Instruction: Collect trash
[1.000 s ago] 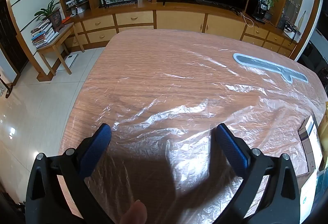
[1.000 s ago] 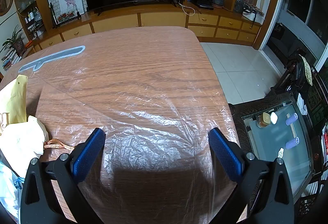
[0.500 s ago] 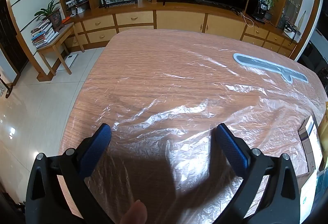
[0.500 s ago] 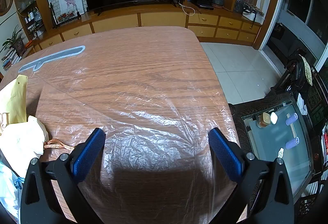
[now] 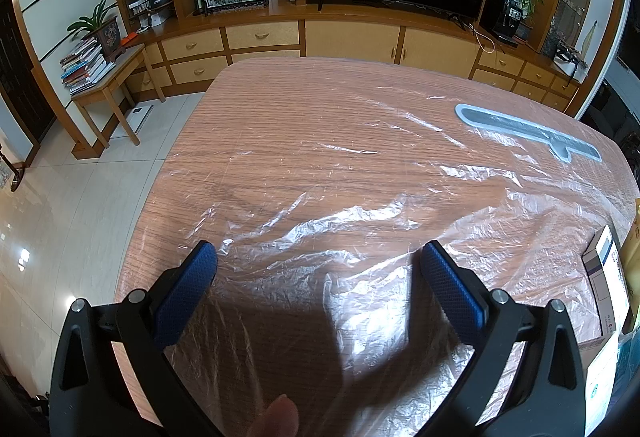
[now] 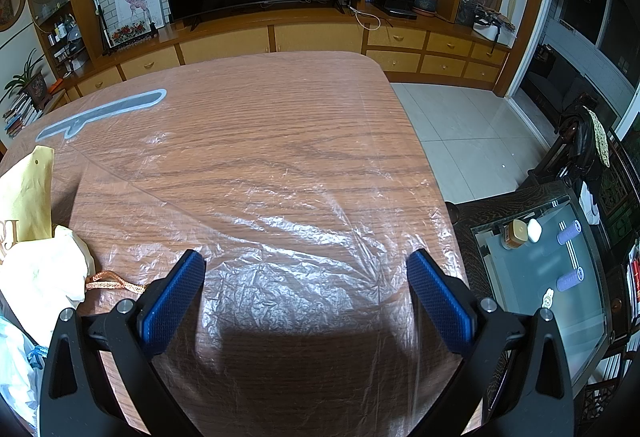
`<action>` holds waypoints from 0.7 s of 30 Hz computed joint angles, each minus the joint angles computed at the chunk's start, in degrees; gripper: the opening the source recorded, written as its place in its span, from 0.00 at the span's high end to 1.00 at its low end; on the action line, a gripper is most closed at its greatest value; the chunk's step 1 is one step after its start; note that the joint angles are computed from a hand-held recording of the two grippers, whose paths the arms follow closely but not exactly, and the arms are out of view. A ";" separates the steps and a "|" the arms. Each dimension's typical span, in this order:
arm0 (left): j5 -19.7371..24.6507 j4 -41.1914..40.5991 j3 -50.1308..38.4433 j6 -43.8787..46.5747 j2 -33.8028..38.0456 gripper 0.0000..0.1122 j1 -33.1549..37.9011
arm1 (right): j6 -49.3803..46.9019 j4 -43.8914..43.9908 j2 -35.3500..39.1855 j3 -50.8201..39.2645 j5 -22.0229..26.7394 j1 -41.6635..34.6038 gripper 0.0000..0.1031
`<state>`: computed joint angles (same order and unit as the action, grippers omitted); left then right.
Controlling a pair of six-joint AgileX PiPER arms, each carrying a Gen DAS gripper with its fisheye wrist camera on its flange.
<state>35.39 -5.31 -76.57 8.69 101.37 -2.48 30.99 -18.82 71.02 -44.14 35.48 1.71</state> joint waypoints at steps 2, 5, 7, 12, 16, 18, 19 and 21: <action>0.00 0.00 0.00 0.00 0.00 0.10 0.00 | 0.00 0.00 0.00 0.00 0.00 0.00 0.04; 0.00 0.00 0.00 0.00 0.00 0.09 0.00 | 0.00 0.00 0.00 0.00 0.00 0.00 0.04; 0.00 0.00 0.00 0.00 0.00 0.09 0.00 | 0.00 0.00 0.00 0.00 0.00 0.00 0.04; 0.16 -1.81 0.30 2.99 -0.23 0.10 0.47 | 0.00 0.00 0.00 0.00 0.00 0.00 0.04; 0.11 -2.27 0.74 3.86 -0.55 0.10 0.88 | 0.01 0.00 0.00 0.01 -0.01 0.01 0.04; 0.03 -2.47 1.66 4.13 -1.34 0.10 1.31 | 0.03 -0.01 0.00 0.01 0.00 0.02 0.04; -0.23 -2.50 2.25 4.18 -1.69 0.10 1.43 | 0.03 -0.01 0.00 0.01 0.00 0.02 0.04; -0.51 -2.46 3.25 4.05 -2.42 0.10 1.37 | 0.04 -0.01 0.00 0.02 -0.01 0.03 0.04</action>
<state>34.88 -7.77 -73.32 12.74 98.95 -1.11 31.03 -18.83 71.02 -44.12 35.47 1.74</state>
